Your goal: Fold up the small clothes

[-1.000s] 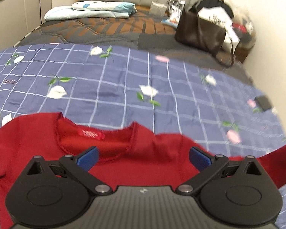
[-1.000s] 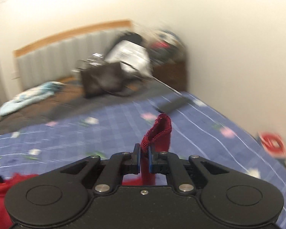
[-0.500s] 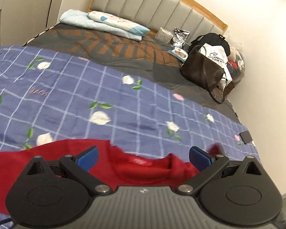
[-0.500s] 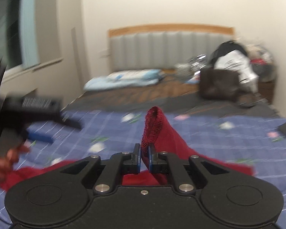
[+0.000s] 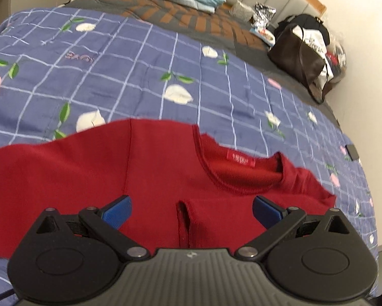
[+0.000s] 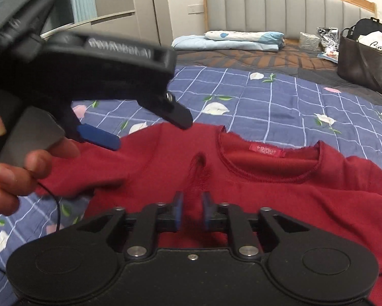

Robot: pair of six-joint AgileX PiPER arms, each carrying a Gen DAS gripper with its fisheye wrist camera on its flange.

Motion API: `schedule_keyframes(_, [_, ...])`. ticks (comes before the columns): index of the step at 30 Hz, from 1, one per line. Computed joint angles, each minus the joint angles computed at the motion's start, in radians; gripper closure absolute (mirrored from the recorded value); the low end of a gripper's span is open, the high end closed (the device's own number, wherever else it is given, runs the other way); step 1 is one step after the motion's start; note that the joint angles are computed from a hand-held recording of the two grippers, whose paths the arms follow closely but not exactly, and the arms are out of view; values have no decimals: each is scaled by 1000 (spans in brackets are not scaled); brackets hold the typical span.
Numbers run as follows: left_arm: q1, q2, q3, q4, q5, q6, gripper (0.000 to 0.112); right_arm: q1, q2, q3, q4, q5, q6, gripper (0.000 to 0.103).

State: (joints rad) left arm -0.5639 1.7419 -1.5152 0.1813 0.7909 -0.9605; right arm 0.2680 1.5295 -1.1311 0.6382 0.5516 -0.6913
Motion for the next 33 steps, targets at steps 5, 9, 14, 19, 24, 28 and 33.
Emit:
schedule_keyframes(5, [-47,67,-24,23,29,-15,10,-173,-72,63,129,91,-209,39])
schedule_keyframes(9, [-99,123,-44,89,51,-70,35,-360,-53,26,86,123,-250,36])
schedule_keyframes(14, [-125,184,-96,96,86,-91,70,-513,90,-115,-59,46,-89,51])
schedule_keyframes(19, [-143,212,-142,125,130,-100,103,-606,370,-450,-89,228,39,51])
schedule_keyframes(24, [-193,206,-186,237,171,-145,107,-631,518,-649,-52,404,41,96])
schedule_keyframes(28, [-204,249,-243,259,199,-127,107,-650,506,-671,-13,385,9,97])
schedule_keyframes(33, [-199,318,-278,254,209,-86,107,-648,573,-741,-65,403,30,97])
